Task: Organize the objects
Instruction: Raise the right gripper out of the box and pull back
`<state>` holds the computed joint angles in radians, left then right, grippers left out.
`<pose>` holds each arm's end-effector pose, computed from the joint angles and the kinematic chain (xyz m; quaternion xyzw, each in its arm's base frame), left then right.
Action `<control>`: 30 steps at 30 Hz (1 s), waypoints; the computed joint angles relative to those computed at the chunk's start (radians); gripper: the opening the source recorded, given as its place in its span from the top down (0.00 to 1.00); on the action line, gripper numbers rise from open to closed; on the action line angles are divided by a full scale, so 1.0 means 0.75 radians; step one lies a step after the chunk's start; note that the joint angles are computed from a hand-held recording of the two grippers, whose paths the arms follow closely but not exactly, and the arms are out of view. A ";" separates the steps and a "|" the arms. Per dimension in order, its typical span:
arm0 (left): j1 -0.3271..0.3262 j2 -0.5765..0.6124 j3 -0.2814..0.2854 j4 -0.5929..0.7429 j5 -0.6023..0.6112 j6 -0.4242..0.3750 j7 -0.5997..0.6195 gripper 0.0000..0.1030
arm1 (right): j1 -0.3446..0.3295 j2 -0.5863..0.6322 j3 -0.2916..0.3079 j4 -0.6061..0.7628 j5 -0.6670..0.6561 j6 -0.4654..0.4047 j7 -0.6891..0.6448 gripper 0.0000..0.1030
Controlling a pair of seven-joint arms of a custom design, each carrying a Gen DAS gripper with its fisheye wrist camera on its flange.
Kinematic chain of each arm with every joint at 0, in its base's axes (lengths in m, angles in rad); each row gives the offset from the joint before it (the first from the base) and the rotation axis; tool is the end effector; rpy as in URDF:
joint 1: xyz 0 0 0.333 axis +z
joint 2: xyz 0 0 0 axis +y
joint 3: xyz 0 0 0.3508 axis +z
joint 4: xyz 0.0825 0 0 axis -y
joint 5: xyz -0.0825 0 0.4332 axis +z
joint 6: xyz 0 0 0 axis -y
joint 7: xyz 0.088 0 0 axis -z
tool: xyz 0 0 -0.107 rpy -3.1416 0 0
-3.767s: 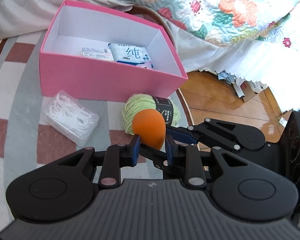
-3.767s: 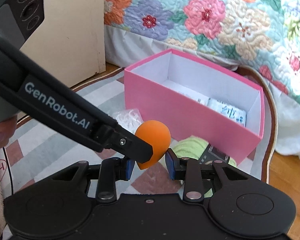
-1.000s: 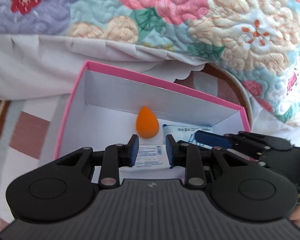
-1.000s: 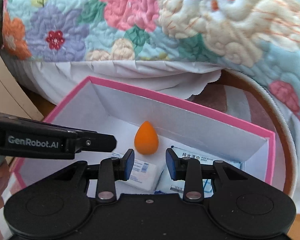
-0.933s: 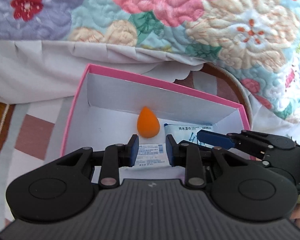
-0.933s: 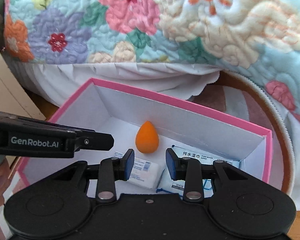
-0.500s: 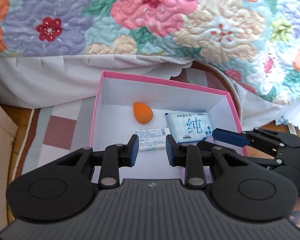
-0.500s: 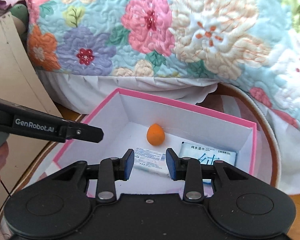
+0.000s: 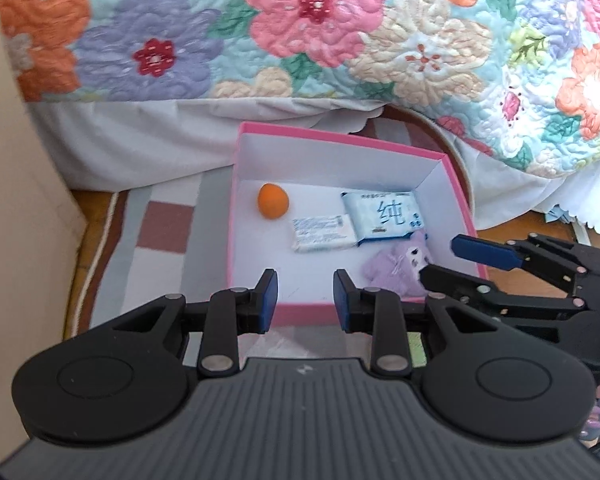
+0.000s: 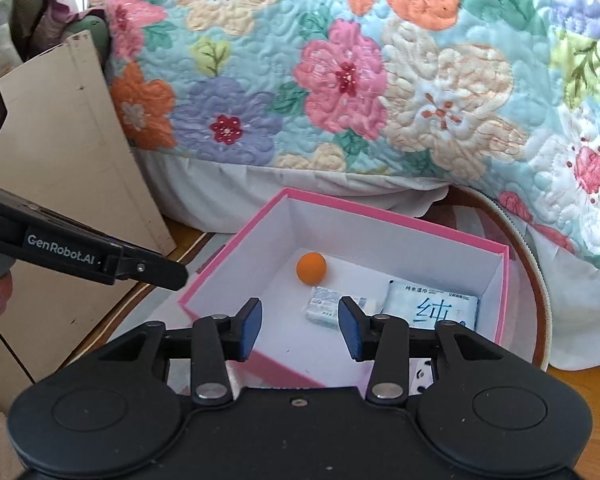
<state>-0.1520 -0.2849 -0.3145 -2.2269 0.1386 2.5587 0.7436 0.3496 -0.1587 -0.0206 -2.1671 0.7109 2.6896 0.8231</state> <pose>0.4852 -0.2622 0.5677 -0.7520 0.5822 -0.2775 0.1363 0.5614 0.1687 0.5487 -0.7966 0.4533 -0.1264 0.3794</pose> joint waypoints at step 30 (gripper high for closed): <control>-0.031 -0.329 -0.050 -0.228 -0.151 -0.041 0.146 0.45 | 0.149 -0.392 -0.087 -0.261 -0.320 -0.077 0.299 0.15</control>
<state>-0.1756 -0.5318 -0.3517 -2.3982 0.0252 2.5278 0.8534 0.4614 -0.4529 -0.0857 -2.3631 0.4712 2.6315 1.0471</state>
